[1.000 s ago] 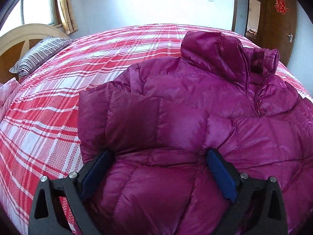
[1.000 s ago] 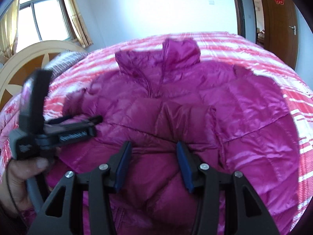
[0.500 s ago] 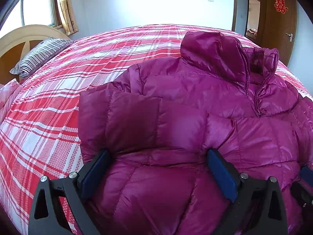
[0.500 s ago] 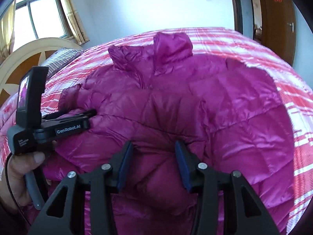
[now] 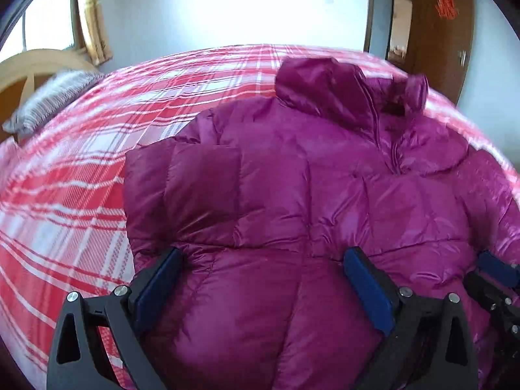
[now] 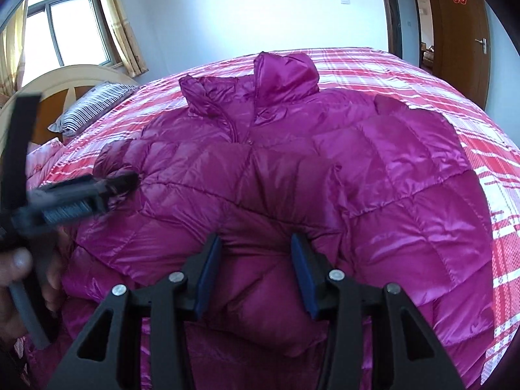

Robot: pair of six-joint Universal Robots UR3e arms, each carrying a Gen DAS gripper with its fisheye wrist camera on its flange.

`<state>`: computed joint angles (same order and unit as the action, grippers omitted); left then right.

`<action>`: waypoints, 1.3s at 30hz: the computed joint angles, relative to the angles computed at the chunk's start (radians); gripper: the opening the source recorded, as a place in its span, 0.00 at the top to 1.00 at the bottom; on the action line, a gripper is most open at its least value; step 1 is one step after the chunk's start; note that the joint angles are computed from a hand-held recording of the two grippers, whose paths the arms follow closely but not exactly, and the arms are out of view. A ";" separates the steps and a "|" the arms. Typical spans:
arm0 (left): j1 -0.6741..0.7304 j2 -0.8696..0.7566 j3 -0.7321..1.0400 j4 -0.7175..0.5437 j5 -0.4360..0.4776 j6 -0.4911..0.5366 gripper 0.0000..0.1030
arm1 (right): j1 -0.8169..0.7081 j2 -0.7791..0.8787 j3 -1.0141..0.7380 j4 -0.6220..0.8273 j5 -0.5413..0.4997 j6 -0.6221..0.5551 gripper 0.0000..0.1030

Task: Fold large clothes

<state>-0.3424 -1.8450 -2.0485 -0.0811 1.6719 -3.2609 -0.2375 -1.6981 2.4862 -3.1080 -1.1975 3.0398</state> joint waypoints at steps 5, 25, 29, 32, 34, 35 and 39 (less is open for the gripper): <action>-0.028 -0.032 0.033 -0.026 0.046 -0.003 0.01 | 0.002 -0.025 0.001 0.024 -0.005 -0.005 0.54; -0.037 -0.038 0.026 -0.003 0.061 -0.007 0.01 | -0.092 0.182 -0.780 0.659 0.061 -0.044 0.36; -0.037 -0.036 0.024 -0.001 0.060 -0.007 0.01 | -0.016 0.458 -1.199 0.766 -0.006 0.040 0.36; -0.036 -0.035 0.020 0.001 0.059 -0.007 0.01 | 0.045 0.651 -1.513 0.922 -0.085 0.035 0.34; -0.037 -0.037 0.023 0.001 0.061 -0.009 0.01 | 0.092 0.790 -1.722 1.037 -0.165 0.008 0.34; -0.037 -0.037 0.023 0.001 0.061 -0.009 0.01 | 0.105 0.847 -1.827 1.114 -0.203 -0.006 0.34; -0.039 -0.042 0.027 0.002 0.063 -0.010 0.01 | 0.133 0.915 -1.885 1.162 -0.315 -0.051 0.55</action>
